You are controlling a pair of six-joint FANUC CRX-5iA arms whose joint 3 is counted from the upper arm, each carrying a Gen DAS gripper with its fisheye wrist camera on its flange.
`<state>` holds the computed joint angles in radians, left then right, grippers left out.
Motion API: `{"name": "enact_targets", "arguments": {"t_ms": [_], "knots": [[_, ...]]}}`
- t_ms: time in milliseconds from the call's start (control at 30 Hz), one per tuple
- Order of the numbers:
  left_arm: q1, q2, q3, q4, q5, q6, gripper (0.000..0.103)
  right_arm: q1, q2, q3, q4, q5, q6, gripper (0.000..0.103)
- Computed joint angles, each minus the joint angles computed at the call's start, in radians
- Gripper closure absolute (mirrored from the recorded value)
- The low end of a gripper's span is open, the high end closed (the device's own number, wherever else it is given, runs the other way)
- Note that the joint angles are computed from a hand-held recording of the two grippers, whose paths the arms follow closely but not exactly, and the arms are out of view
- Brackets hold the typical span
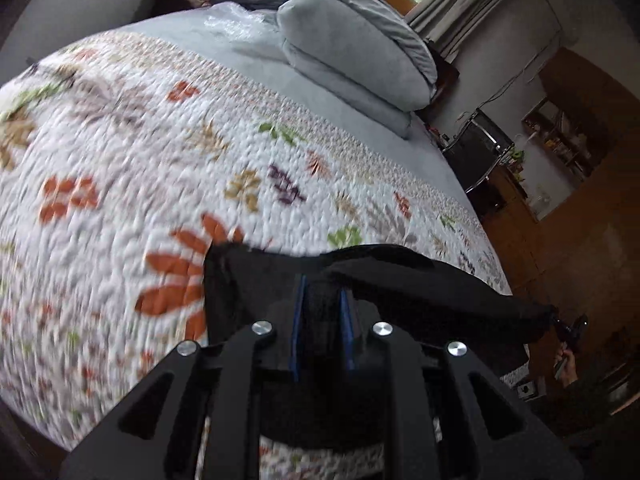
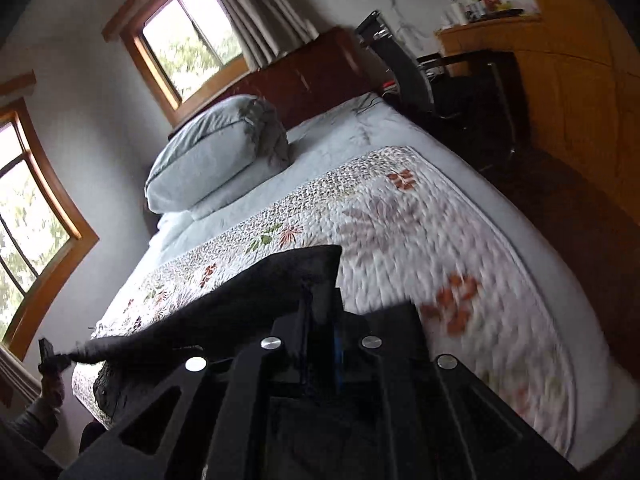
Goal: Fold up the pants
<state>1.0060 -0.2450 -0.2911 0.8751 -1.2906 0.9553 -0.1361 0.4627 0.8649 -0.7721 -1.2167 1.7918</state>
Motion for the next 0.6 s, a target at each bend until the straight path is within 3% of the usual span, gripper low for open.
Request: {"name": "enact_targets", "arguments": {"t_ms": [33,67,100,167,267,300,467,500,600], "knots": [[0.018,-0.020,-0.029,-0.018,-0.016,-0.001,0.088,-0.003,-0.033,-0.062,-0.003,0.029,0.017,0.086],[0.030,-0.038,-0.052,-0.036,-0.024,-0.004,0.087,-0.006,-0.088,-0.163,-0.004,0.076,0.021,0.070],[0.047,-0.053,-0.085,-0.031,-0.035,-0.011,0.087,-0.015,-0.120,-0.224,-0.017,0.100,0.011,0.047],[0.055,-0.063,-0.110,-0.051,-0.048,-0.014,0.086,-0.033,-0.163,-0.317,-0.049,0.114,-0.040,0.026],[0.078,-0.082,-0.152,-0.053,-0.055,-0.008,0.085,-0.086,-0.201,-0.416,-0.138,0.080,-0.121,0.019],[0.086,-0.088,-0.161,-0.054,-0.057,-0.009,0.084,-0.127,-0.195,-0.430,-0.214,0.027,-0.171,0.018],[0.112,-0.143,-0.142,-0.114,-0.054,0.041,0.073,-0.232,-0.192,-0.516,-0.458,-0.057,-0.247,0.013],[0.129,-0.171,-0.137,-0.142,-0.051,0.065,0.068,-0.241,-0.188,-0.522,-0.486,-0.072,-0.242,0.013],[0.205,-0.247,-0.142,-0.168,-0.079,0.082,0.039,-0.262,-0.188,-0.543,-0.566,-0.081,-0.236,0.013]]}}
